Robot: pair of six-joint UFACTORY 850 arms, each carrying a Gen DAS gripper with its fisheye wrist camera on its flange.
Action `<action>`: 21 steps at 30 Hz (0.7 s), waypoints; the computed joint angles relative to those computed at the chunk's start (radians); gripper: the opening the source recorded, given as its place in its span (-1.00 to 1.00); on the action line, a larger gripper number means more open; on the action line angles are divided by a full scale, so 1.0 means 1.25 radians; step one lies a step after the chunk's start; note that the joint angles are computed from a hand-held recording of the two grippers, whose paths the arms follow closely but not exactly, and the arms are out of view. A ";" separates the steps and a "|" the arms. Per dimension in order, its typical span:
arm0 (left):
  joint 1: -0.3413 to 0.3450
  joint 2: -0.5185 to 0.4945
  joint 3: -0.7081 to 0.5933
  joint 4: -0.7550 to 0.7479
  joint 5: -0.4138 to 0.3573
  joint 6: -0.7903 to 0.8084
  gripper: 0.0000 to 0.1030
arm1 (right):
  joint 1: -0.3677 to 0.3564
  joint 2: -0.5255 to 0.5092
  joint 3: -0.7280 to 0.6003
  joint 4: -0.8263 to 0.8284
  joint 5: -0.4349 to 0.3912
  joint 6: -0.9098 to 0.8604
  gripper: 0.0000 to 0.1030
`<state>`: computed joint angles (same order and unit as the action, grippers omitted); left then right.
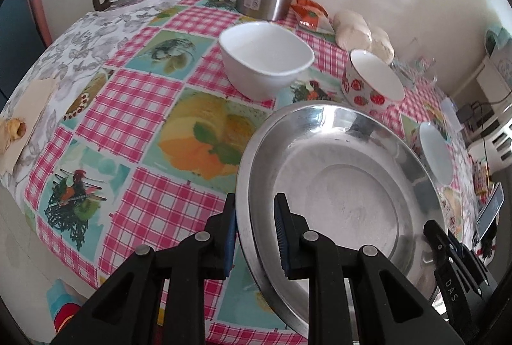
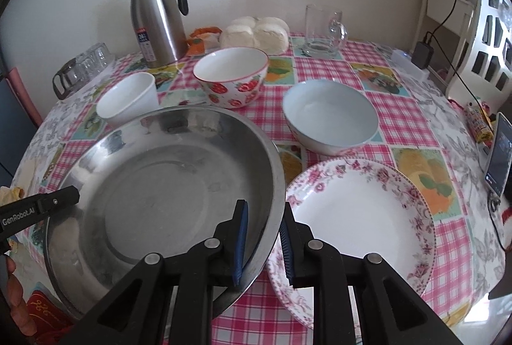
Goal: Organize plates and bowls
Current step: 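Lift the steel basin with both grippers onto the square white plate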
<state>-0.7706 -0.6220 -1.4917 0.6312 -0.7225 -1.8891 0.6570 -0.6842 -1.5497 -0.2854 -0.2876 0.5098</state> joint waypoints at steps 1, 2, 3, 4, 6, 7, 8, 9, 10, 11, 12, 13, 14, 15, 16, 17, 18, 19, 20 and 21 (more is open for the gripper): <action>0.001 -0.005 -0.006 -0.011 0.000 0.016 -0.58 | 0.000 -0.003 -0.004 -0.003 -0.007 0.003 -0.57; 0.002 -0.011 -0.013 -0.020 -0.002 0.031 -0.58 | 0.001 -0.006 -0.007 -0.018 -0.015 0.015 -0.57; 0.002 -0.016 -0.020 -0.026 -0.009 0.044 -0.58 | 0.002 -0.009 -0.010 -0.034 -0.023 0.027 -0.57; 0.001 -0.020 -0.026 -0.031 -0.014 0.054 -0.58 | 0.002 -0.011 -0.012 -0.041 -0.029 0.033 -0.57; 0.003 -0.029 -0.037 -0.046 -0.022 0.082 -0.57 | 0.003 -0.019 -0.022 -0.043 -0.048 0.035 -0.57; 0.005 -0.033 -0.041 -0.059 -0.021 0.099 -0.57 | 0.003 -0.021 -0.024 -0.046 -0.053 0.038 -0.57; 0.007 -0.036 -0.044 -0.069 -0.018 0.111 -0.57 | 0.003 -0.025 -0.028 -0.047 -0.062 0.040 -0.57; 0.009 -0.038 -0.045 -0.080 -0.015 0.123 -0.57 | 0.003 -0.028 -0.031 -0.045 -0.070 0.040 -0.57; 0.010 -0.042 -0.049 -0.088 -0.014 0.134 -0.57 | 0.002 -0.031 -0.034 -0.041 -0.076 0.037 -0.57; 0.009 -0.045 -0.054 -0.083 -0.020 0.135 -0.57 | 0.002 -0.033 -0.035 -0.038 -0.079 0.036 -0.57; 0.008 -0.049 -0.061 -0.081 -0.028 0.140 -0.57 | 0.002 -0.036 -0.038 -0.037 -0.084 0.036 -0.57; 0.006 -0.055 -0.071 -0.078 -0.041 0.147 -0.57 | 0.002 -0.035 -0.037 -0.042 -0.087 0.041 -0.57; 0.005 -0.062 -0.081 -0.080 -0.055 0.158 -0.57 | 0.003 -0.035 -0.036 -0.049 -0.086 0.046 -0.57; 0.004 -0.065 -0.086 -0.082 -0.061 0.165 -0.57 | 0.004 -0.035 -0.036 -0.056 -0.087 0.053 -0.57; 0.005 -0.069 -0.092 -0.086 -0.067 0.175 -0.57 | 0.005 -0.035 -0.036 -0.066 -0.088 0.062 -0.57; 0.005 -0.072 -0.095 -0.083 -0.069 0.177 -0.57 | 0.005 -0.034 -0.034 -0.077 -0.087 0.071 -0.57; 0.005 -0.073 -0.097 -0.079 -0.071 0.177 -0.57 | 0.006 -0.034 -0.035 -0.083 -0.087 0.077 -0.57; 0.006 -0.076 -0.101 -0.074 -0.074 0.177 -0.57 | 0.006 -0.034 -0.034 -0.088 -0.085 0.082 -0.57; 0.006 -0.080 -0.105 -0.069 -0.079 0.179 -0.57 | 0.005 -0.033 -0.033 -0.093 -0.083 0.088 -0.57; 0.005 -0.087 -0.116 -0.068 -0.090 0.187 -0.57 | 0.005 -0.033 -0.033 -0.096 -0.081 0.092 -0.57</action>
<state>-0.7641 -0.7314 -1.6364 0.5465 -0.8350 -1.6558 0.6637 -0.7258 -1.5904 -0.4052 -0.3893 0.6245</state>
